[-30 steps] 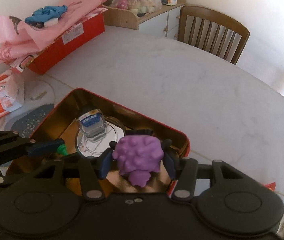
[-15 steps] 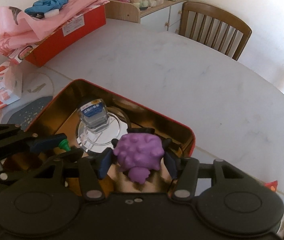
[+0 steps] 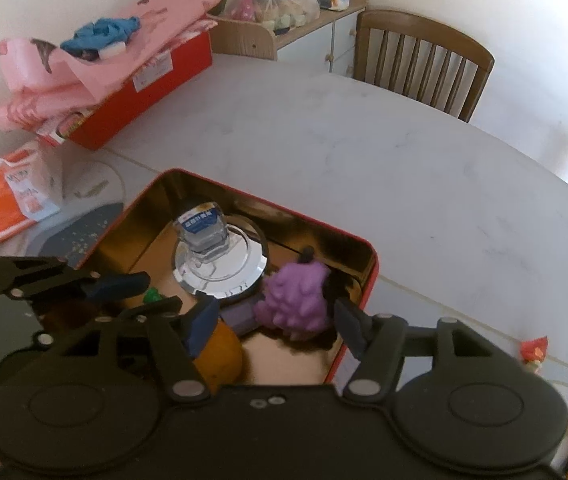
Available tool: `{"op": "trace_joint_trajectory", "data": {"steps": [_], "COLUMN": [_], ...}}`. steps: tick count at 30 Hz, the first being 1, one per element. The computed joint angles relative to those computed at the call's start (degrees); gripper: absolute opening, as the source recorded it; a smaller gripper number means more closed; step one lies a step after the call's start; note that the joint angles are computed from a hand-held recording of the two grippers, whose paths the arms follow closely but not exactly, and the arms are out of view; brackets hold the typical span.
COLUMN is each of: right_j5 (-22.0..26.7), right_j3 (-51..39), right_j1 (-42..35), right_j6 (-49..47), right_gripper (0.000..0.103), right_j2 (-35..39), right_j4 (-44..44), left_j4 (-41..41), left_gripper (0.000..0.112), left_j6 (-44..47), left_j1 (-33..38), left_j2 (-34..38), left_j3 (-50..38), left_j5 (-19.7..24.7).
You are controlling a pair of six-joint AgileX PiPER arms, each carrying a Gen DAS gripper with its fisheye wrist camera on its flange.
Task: Organize rigid objects
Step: 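Move both tools back over the remaining table items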
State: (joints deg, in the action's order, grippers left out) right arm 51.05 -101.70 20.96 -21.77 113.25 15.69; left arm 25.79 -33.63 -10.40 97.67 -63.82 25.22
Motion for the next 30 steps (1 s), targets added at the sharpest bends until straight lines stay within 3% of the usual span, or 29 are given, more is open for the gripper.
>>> {"op": "trace_joint_trajectory", "data": {"steps": [4,8,15,18,25,30], "right_j5": [-0.6,0.2,-1.4,-1.0,0.4,2.5], "right_j3": [3.4,5.8,13.6,16.3,22.5,24.4], "right_j1": [-1.5,-2.8,-5.8,-8.2,-15.5,-21.7], "right_j6": [-2.5,-3.7,-8.5,-10.8,-16.3,-19.0], "right_gripper": [0.072,0.074,0.082,0.087,0.098,0.102], "right_j2": [-3.7,-6.8,-14.8,-17.9,-24.6,-27.0], "right_j4": [3.7,5.9,10.1,12.7,18.6,20.8], "left_j4": [-0.3,4.8,8.0,5.5,8.4,11.2], "left_gripper": [0.031,0.053,0.062,0.065,0.069,0.08], "left_j6": [-0.1,-5.9,-10.6,-9.1,-13.4,-17.7], "left_j1": [-0.2,-1.3,-2.2,-2.2,-6.2,-11.3], "left_j2": [-1.0,-2.3,-5.8,-7.9,-11.0,-12.3], "left_j3": [0.7,1.8,3.9,5.0,5.7,5.1], "left_j5": [-0.1,0.7,0.9,0.5,3.3,5.6]}}
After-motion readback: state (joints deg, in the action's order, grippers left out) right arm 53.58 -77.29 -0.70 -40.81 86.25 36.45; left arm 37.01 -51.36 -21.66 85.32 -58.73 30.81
